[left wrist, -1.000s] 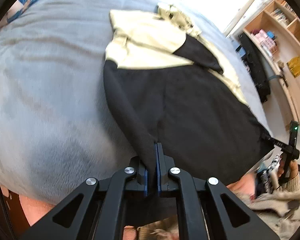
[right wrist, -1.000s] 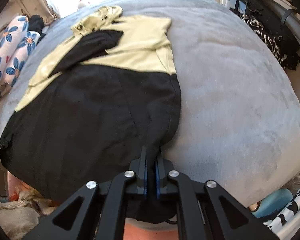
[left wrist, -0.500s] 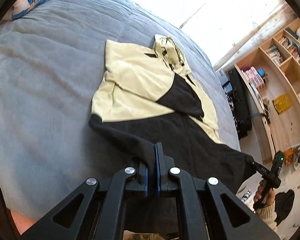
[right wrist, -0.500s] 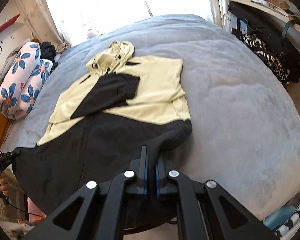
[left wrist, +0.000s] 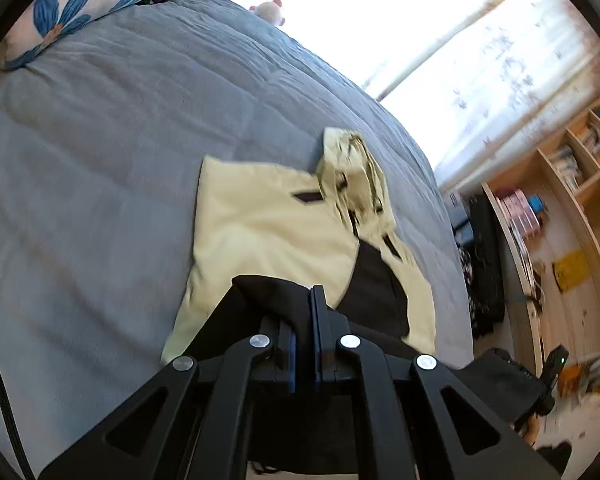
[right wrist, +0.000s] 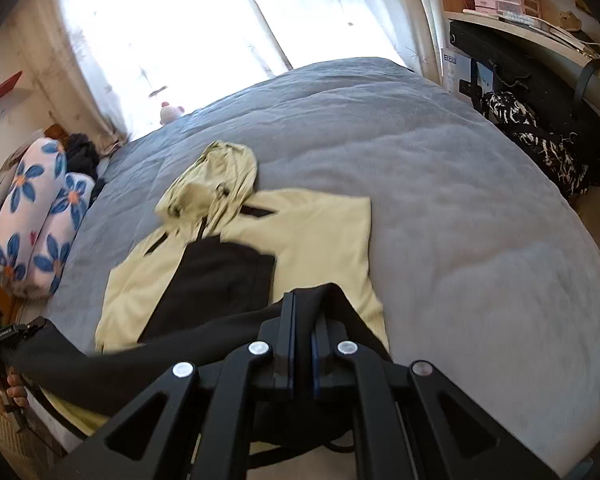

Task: Fold large clothes
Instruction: 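Lift the black hem with both tools and fold it toward the hood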

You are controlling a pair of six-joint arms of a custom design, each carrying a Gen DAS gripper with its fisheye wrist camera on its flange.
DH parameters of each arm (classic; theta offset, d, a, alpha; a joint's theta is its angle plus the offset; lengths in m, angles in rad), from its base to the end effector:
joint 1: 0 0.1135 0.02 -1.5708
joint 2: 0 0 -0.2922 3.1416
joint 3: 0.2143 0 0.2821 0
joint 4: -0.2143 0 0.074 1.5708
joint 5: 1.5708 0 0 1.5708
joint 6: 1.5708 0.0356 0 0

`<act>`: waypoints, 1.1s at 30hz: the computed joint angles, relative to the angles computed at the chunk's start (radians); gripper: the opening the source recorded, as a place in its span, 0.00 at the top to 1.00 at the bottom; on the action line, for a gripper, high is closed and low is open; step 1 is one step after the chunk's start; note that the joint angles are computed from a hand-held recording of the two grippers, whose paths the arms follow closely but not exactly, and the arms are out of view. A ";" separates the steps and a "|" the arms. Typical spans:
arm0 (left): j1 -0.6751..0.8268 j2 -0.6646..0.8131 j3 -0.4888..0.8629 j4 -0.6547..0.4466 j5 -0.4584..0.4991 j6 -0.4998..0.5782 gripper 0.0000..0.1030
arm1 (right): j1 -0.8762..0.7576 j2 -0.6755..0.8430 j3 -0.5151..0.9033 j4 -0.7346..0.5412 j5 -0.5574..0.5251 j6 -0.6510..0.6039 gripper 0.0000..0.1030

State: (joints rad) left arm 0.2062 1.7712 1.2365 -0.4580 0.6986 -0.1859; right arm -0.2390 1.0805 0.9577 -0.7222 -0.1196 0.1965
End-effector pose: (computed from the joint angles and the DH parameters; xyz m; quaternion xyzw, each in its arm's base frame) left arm 0.3974 0.0597 0.2262 -0.0798 0.9024 -0.3253 0.2711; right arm 0.2302 -0.0517 0.3153 0.1809 0.9157 0.0483 0.3555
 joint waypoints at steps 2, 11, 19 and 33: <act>-0.027 0.081 0.092 0.016 -0.030 -0.057 0.96 | -0.013 0.089 0.037 0.047 -0.012 0.018 0.95; -0.094 0.489 0.536 -0.083 -0.138 -0.230 0.56 | -0.049 0.471 0.173 0.261 -0.059 0.130 0.72; -0.130 0.615 0.656 -0.139 -0.220 -0.114 0.51 | -0.062 0.580 0.156 0.334 -0.038 0.048 0.69; -0.201 0.447 0.402 -0.103 -0.227 0.474 0.51 | -0.069 0.755 0.228 0.401 -0.005 -0.028 0.69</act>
